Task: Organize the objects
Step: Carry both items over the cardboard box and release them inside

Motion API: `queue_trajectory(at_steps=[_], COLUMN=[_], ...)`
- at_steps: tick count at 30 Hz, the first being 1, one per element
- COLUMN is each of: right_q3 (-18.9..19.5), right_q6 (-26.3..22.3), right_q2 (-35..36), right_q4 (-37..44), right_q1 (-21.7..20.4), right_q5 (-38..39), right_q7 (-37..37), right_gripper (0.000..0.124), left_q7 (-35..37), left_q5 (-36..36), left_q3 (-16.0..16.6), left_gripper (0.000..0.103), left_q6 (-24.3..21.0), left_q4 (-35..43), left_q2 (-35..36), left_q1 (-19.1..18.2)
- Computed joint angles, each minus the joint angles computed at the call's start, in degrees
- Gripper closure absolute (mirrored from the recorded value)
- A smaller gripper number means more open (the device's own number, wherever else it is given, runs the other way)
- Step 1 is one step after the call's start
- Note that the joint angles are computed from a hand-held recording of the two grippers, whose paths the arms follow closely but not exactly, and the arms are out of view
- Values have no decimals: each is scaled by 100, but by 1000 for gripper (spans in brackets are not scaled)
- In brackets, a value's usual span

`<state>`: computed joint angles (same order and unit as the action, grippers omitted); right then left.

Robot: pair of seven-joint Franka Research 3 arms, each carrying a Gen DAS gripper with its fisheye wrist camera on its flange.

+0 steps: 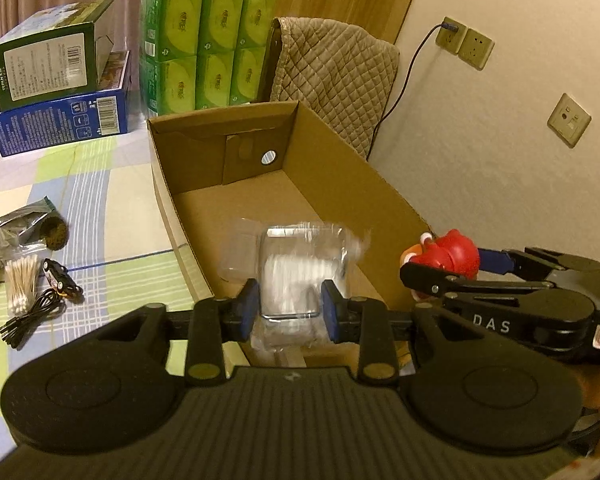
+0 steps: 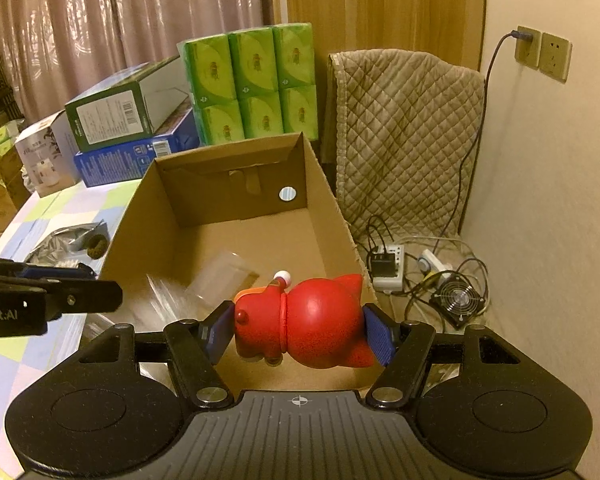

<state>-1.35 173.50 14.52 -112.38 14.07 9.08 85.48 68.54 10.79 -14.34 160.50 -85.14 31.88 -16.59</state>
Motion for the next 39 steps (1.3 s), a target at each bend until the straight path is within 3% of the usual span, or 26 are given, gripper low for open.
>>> queue_trajectory(at_steps=[7,21,35,39], right_q3=[82,250,250,356], right_q6=[10,-9,-190,-241], right_q2=[-22,-27,204,247], right_q4=[-29,-5,222,272], right_q1=[-36,-11,47,-47], right_q5=[90,386,428,607], right_q7=[-86,-286,-284,-390], right_gripper=[59,59,59,56], left_q7=[-396,-739,-862,-886], left_q5=[293,262,225,205], left_q3=[272,182,165,166], left_gripper=[68,65,63,59], left_q6=[195,467,590,588], left_q4=[-356,-1298,-1556,-1584], left_q2=[-293,-914,-1016,-1017], left_q1=[-95,250,349,364])
